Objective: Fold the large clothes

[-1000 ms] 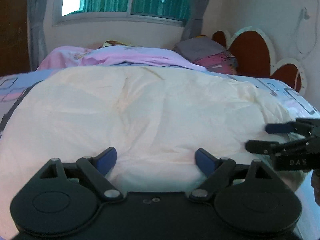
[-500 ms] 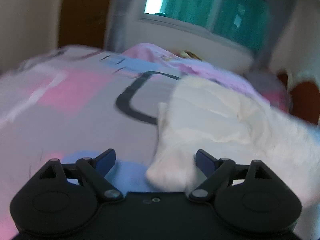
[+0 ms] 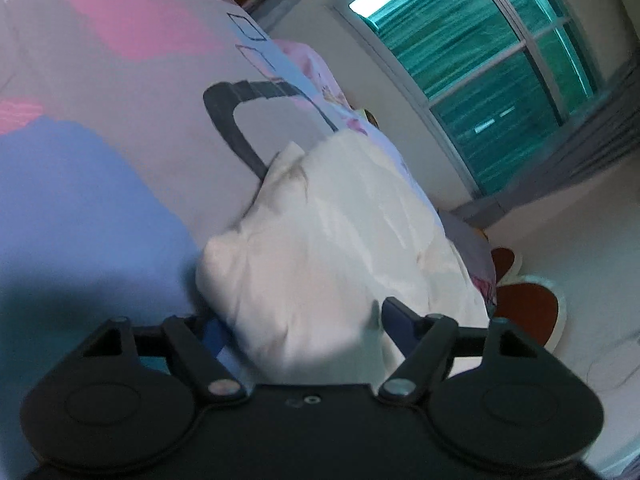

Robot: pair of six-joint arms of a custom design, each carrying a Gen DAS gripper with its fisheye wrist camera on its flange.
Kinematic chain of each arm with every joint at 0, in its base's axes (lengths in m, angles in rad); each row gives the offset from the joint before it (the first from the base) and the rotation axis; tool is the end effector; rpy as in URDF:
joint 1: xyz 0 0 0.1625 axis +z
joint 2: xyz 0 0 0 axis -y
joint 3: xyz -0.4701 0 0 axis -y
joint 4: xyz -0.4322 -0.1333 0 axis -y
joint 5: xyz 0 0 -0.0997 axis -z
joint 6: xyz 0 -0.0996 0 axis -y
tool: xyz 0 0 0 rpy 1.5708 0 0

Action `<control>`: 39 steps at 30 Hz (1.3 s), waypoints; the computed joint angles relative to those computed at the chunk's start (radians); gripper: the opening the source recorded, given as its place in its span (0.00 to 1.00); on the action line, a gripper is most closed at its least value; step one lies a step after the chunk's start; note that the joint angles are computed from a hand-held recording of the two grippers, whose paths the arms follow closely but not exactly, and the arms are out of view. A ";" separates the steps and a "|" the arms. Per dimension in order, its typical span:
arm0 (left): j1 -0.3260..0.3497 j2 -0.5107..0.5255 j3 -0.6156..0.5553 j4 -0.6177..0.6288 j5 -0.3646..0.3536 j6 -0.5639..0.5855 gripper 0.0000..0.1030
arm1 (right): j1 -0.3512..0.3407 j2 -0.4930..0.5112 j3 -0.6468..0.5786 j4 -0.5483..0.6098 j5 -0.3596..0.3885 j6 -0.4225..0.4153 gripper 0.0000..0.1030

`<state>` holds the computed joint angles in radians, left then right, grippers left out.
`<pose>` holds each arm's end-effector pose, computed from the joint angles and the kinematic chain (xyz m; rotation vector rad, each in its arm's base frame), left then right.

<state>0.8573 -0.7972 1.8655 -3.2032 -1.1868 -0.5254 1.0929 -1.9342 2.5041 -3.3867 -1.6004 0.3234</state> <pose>-0.3097 -0.6184 0.0953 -0.1114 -2.9470 1.0270 -0.0328 -0.3467 0.4314 -0.9845 -2.2572 1.7611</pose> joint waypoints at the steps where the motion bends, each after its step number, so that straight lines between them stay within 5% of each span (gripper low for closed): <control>1: -0.004 0.002 -0.001 0.002 0.008 -0.004 0.66 | 0.015 0.015 -0.008 -0.003 -0.025 -0.012 0.85; 5: 0.003 0.009 -0.026 0.029 -0.003 0.004 0.36 | 0.066 0.076 -0.030 -0.031 -0.110 -0.067 0.60; 7: -0.004 0.006 -0.031 0.042 0.001 0.040 0.29 | 0.088 0.081 -0.031 -0.038 -0.136 -0.085 0.50; 14: -0.054 -0.020 -0.034 0.102 0.070 0.132 0.21 | 0.194 0.104 -0.057 -0.045 -0.276 -0.181 0.31; 39: -0.216 -0.250 0.264 0.119 0.177 0.059 0.21 | 0.288 -0.251 0.111 0.185 -0.349 -0.214 0.28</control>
<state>0.6418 -1.0467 2.1300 -3.0840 -1.0095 -0.4661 1.3811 -2.1854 2.6152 -3.2014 -1.9489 0.1095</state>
